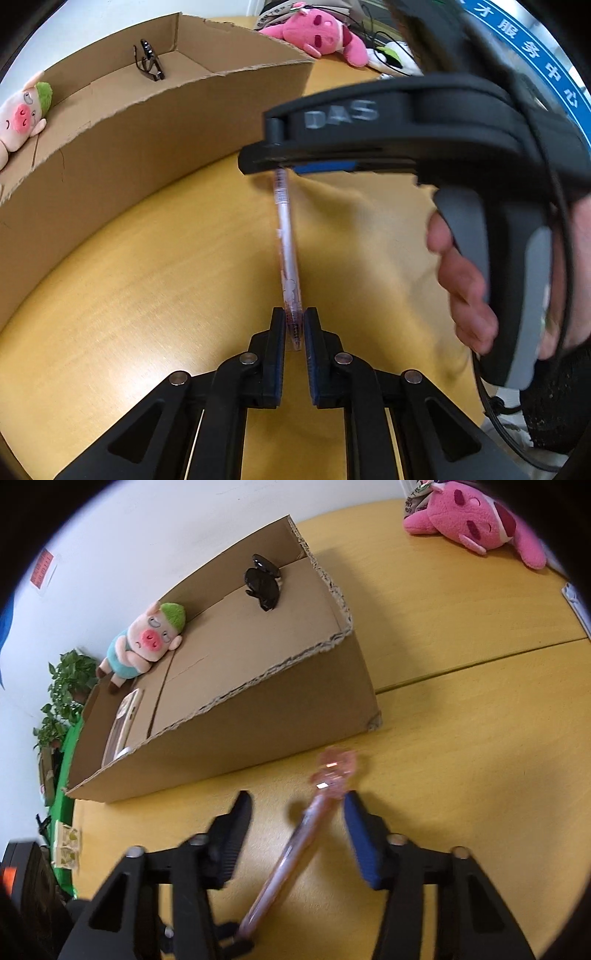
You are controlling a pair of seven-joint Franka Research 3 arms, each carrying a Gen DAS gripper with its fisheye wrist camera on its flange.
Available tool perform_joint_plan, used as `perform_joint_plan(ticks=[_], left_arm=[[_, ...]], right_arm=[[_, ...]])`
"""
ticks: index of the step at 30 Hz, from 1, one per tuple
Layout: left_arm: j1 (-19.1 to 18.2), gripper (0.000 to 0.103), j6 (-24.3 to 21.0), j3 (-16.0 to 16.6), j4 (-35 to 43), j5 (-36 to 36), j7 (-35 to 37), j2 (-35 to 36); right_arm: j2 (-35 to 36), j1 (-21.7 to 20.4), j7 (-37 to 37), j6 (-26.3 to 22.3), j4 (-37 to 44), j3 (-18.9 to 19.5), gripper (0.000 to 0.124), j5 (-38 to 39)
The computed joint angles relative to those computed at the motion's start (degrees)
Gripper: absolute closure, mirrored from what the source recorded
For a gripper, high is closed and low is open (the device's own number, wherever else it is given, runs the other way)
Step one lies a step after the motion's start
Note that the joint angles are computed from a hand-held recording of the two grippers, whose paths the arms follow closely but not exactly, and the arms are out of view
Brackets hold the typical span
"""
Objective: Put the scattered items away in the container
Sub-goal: 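Close the left gripper on the pink pen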
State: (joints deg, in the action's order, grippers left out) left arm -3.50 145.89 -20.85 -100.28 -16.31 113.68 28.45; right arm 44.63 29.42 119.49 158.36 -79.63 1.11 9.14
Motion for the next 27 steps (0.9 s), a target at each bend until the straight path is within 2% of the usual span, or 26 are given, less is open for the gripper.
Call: perform_joint_plan(ticks=[2,3,8,15,20,24,27], left_arm=[[0.4,0.093,0.7,-0.5,-1.3,-0.7,0.7,-0.7],[0.3,0.093,1.5,-0.4,-2.0,-0.7,0.7,-1.1],[1.0,0.093,1.9,-0.7,-3.1,-2.0,1.0,-1.7],[2.8,0.093,3.7,-1.7,-7.2,-6.3,4.0,-5.0],[2.7,0.093,8.0,-2.0,-10.4,-8.9,6.3,-8.7],[1.2,0.094,10.0,-1.1,-9.0,-9.8,4.9,-9.2],[0.6,0.097,12.0,-0.5,-8.5,-9.2,3.1,-9.7]], right_arm=[[0.7,1.7,2.0,-1.6,1.3,-2.4,0.102,-1.8],[0.9,1.9,2.6,-1.8,1.6,-2.7,0.103,-2.2],[1.0,2.4,3.9,-1.8,1.6,-2.9,0.104,-3.5],[-2.6,3.7,5.7,3.6,-4.3,-3.2,0.104,-4.3],[-6.5,5.4,5.6,7.8,-7.3,-4.3,0.105,-5.9],[-7.3,6.6,4.4,8.4,-4.9,-5.0,0.106,-7.5],[-6.3,5.3,1.4,7.3,-0.2,-3.0,0.107,-7.3]])
